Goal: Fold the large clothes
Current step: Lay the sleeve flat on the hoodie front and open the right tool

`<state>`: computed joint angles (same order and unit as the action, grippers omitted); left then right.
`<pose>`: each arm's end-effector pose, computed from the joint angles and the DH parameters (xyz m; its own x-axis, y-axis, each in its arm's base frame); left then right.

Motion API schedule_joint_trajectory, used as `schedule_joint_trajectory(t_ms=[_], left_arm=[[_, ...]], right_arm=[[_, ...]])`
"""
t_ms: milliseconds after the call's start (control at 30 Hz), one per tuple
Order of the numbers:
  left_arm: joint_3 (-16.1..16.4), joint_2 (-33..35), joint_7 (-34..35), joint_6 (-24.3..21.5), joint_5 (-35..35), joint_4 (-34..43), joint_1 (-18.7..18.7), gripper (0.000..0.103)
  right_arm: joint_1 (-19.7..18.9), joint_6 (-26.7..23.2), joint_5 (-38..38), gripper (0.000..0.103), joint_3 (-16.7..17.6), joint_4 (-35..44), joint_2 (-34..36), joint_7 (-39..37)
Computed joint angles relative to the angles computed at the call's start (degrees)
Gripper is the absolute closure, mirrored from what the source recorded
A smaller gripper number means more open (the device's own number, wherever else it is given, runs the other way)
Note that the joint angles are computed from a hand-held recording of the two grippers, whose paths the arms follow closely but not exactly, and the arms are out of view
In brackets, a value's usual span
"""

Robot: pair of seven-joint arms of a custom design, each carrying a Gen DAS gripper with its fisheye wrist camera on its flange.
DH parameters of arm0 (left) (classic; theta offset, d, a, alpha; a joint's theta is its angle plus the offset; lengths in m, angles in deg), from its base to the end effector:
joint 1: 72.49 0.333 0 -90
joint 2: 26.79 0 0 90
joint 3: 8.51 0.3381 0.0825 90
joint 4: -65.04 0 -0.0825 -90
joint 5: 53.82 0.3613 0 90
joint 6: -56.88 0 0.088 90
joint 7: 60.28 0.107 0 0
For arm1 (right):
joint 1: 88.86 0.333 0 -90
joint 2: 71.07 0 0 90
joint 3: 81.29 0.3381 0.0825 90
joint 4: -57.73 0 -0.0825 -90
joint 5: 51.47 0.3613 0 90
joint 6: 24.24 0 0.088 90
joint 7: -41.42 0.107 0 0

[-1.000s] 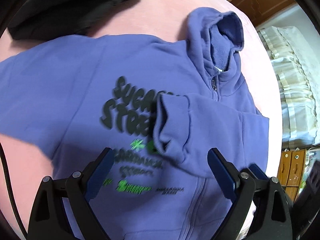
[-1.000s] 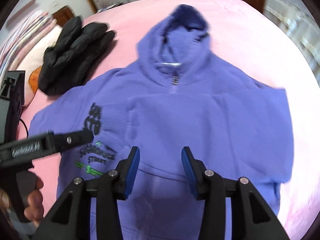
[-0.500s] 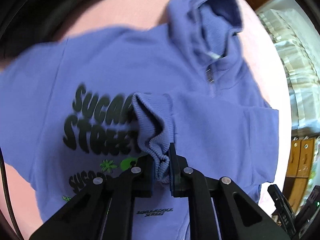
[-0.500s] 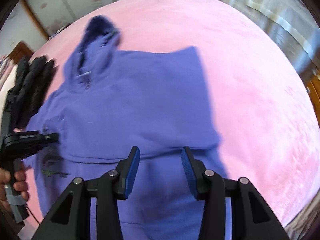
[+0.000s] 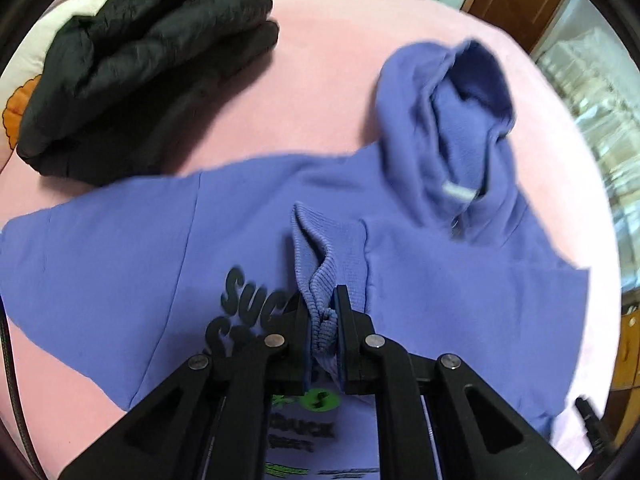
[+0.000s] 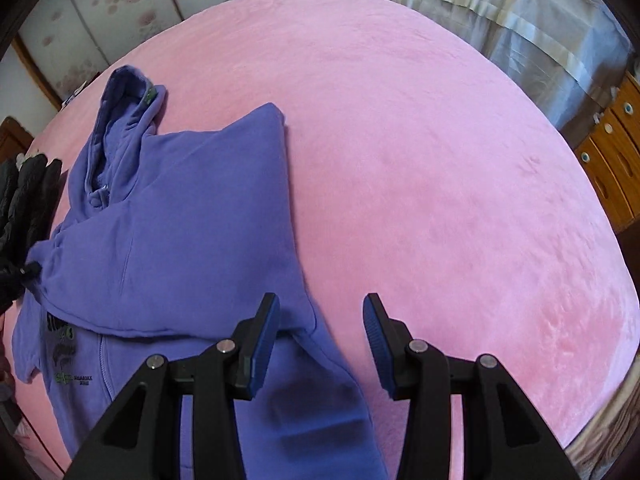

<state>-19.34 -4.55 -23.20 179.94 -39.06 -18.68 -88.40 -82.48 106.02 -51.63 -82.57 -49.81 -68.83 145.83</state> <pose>0.6302 -0.2798 0.5227 0.3432 -0.9307 0.1267 -0.8753 -0.3658 -0.3164 0.5811 0.0520 0.5535 -0.1451 -0.9859 -0.0837 -0.9259 0.1651 -0.3397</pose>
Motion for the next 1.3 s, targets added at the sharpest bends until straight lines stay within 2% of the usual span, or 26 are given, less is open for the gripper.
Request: schedule_joint_trajectory(t_ms=[100,300,367,400,467,567,767,900,1033,1100,1300], left_arm=[[-0.41,0.36,1.41,-0.64,-0.78,-1.27,0.20,0.096],[0.38,2.49,0.74,-2.76,2.03,0.04,-1.41,0.095],[0.48,3.56,0.93,-3.94,2.61,1.31,-1.76,0.093],[0.58,3.87,1.31,-4.68,3.14,1.72,-1.97,0.091],[0.60,3.70,1.94,-4.85,3.81,1.38,-2.11,0.089],[0.75,4.71,2.98,-6.81,4.75,3.23,-2.57,0.081],[0.09,1.92,2.53,-6.50,0.83,0.92,-0.68,0.066],[-0.49,-2.05,2.18,-5.32,-1.53,-1.91,0.43,0.047],[-0.97,-3.55,0.95,-6.03,-1.50,-0.60,-0.38,0.027],[-1.13,-4.42,-0.40,-6.84,-1.19,0.30,-1.12,0.021],[-2.23,-6.13,-4.46,-8.95,-1.31,3.45,-3.44,0.019]], right_arm=[[0.22,0.81,1.31,0.059,0.24,0.55,0.88,-1.93],[1.63,2.60,0.85,0.059,0.78,2.79,3.98,-5.98],[2.21,0.79,-1.24,0.059,0.43,4.38,6.04,-5.86],[2.49,-2.10,-2.55,0.060,0.12,6.25,8.03,-5.51],[2.28,-3.23,-1.04,0.060,-0.19,7.05,9.16,-5.89],[2.55,-3.19,-1.07,0.060,-0.51,7.32,9.43,-5.96],[3.05,-6.23,-1.82,0.059,-0.62,8.93,8.89,-5.24],[2.74,-6.86,-0.38,0.059,-0.37,9.81,7.35,-6.02],[2.31,-7.29,1.58,0.059,-0.02,10.88,5.80,-7.49],[1.85,-7.99,3.92,0.059,0.13,11.81,5.19,-8.36],[0.96,-10.12,8.68,0.059,0.39,14.21,3.78,-11.39]])
